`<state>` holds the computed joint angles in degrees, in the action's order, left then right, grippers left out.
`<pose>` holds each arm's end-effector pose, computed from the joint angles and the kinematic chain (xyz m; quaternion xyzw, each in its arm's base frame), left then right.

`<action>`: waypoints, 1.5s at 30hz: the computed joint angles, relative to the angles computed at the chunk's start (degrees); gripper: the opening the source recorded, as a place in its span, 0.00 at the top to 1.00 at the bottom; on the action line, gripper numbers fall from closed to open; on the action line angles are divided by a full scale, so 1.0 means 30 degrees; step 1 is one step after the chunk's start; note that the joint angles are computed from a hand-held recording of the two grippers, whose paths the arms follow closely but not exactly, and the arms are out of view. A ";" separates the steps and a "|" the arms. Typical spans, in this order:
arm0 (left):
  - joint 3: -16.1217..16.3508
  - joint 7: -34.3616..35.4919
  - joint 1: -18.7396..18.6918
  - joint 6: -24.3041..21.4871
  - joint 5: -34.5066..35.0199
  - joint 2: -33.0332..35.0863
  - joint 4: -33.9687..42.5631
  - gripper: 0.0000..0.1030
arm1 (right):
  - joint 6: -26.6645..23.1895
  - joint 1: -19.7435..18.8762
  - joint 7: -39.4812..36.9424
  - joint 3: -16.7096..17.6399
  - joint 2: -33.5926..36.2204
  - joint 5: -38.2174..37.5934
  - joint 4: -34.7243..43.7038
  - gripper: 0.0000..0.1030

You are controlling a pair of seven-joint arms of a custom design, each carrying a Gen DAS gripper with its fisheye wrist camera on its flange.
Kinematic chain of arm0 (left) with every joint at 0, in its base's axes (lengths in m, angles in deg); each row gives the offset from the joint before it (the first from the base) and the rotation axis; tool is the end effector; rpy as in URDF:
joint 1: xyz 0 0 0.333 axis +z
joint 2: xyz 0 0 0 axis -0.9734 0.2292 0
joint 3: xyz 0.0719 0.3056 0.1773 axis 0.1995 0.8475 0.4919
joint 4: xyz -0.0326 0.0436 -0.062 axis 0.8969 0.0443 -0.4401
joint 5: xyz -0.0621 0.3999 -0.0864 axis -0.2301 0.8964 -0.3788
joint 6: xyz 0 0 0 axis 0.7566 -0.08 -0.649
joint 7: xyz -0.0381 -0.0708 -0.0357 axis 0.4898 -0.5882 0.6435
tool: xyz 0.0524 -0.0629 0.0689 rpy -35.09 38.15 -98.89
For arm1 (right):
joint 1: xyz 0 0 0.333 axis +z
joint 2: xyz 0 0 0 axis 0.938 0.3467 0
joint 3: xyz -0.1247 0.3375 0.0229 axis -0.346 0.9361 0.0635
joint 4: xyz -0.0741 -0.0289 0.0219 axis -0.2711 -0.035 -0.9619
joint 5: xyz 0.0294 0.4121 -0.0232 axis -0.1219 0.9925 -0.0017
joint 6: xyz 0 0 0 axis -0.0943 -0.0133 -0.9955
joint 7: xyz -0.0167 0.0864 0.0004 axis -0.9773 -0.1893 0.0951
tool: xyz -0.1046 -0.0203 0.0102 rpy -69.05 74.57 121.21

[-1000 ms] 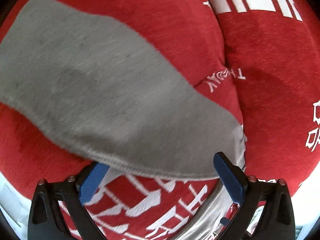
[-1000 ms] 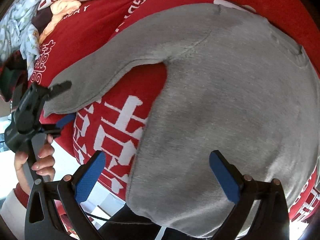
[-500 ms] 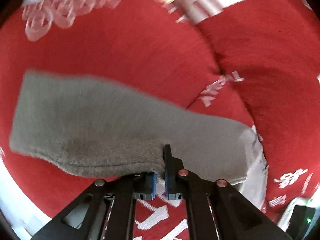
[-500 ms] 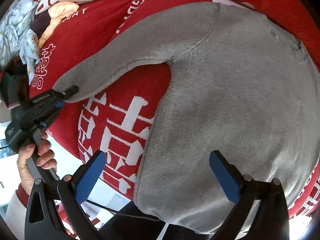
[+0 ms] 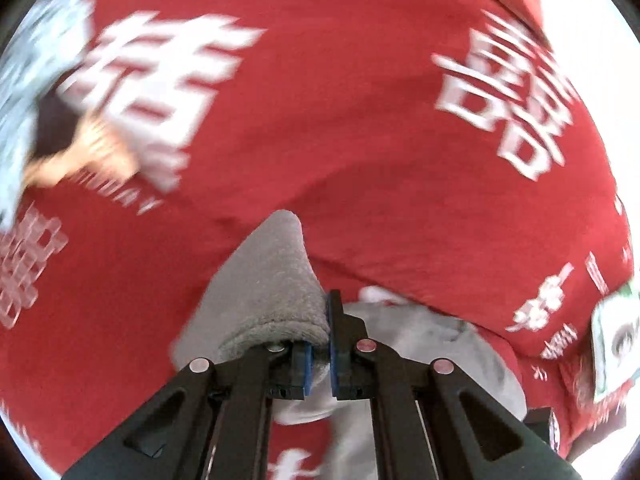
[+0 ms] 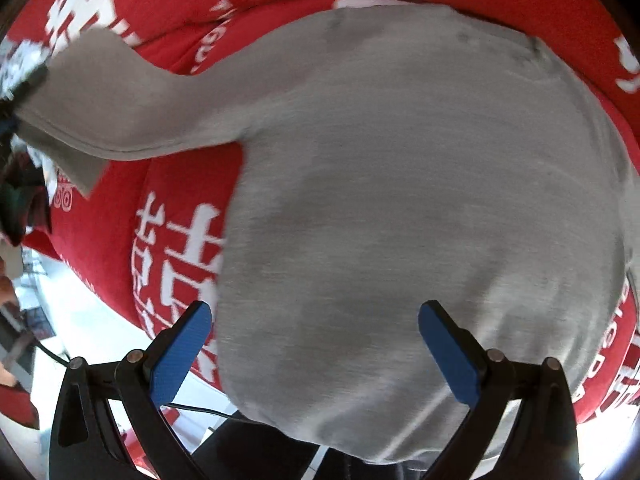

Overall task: Fold small clothes
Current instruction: 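Grasp the sweater side edge with the left gripper and lift it, then fold the held side over the sweater back and open the left gripper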

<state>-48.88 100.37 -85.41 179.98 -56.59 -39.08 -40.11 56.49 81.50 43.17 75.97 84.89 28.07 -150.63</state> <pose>0.6692 -0.2880 0.4698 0.4939 -0.7775 0.3893 0.0074 0.5040 0.1169 0.3695 -0.5026 0.8564 0.0668 0.0973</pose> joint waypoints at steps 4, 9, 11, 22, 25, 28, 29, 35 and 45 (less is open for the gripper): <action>-0.0906 0.0800 -0.1274 0.0113 0.0495 0.0299 0.0476 0.93 | 0.0373 -0.0671 0.0748 -0.0660 -0.2145 -0.0747 -0.2035 0.00; -0.1057 -0.0119 -0.3918 -0.0333 0.2490 0.1128 0.0823 0.93 | 0.0995 -0.1710 0.2179 -0.1547 -0.4756 -0.1979 -0.4709 0.00; -0.0587 -0.1246 -0.5396 -0.0490 0.4480 0.1785 0.0999 0.93 | 0.1147 -0.2147 0.2603 -0.2009 -0.5834 -0.2152 -0.5936 0.00; 0.1160 -0.6031 -0.8642 -0.1001 1.1632 0.2382 -0.0422 0.17 | 0.1539 -0.3578 0.2977 -0.3827 -0.8405 -0.1676 -0.9686 0.00; 0.1887 -0.7366 -0.9011 0.0135 1.3433 0.1084 -0.1768 0.14 | 0.1281 -0.3914 0.2933 -0.3697 -0.8335 -0.2257 -0.9372 0.00; 0.1446 -0.7289 -0.7975 -0.0185 1.3352 -0.0024 -0.2537 0.14 | 0.0982 -0.4401 0.2865 -0.3437 -0.8182 -0.3337 -0.8616 0.00; 0.1453 -0.7288 -0.7580 -0.0110 1.3318 -0.0555 -0.2947 0.14 | 0.1150 -0.4465 0.3050 -0.3093 -0.8052 -0.3795 -0.8470 0.00; 0.3072 -1.0013 -0.6534 -0.1790 1.5651 -0.0308 -0.1877 0.14 | 0.1548 -0.4564 0.1799 -0.1533 -0.4773 -0.9050 -0.4647 0.00; 0.1884 -0.9132 -0.3953 -0.8640 1.2153 0.5327 0.5563 0.37 | 0.0564 -0.2070 -0.0229 -0.0617 0.2410 -1.8905 0.1180 0.32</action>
<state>-43.23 72.97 -97.27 154.06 -20.13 -23.10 -23.42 58.18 75.29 42.49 74.12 92.12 -28.64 -147.09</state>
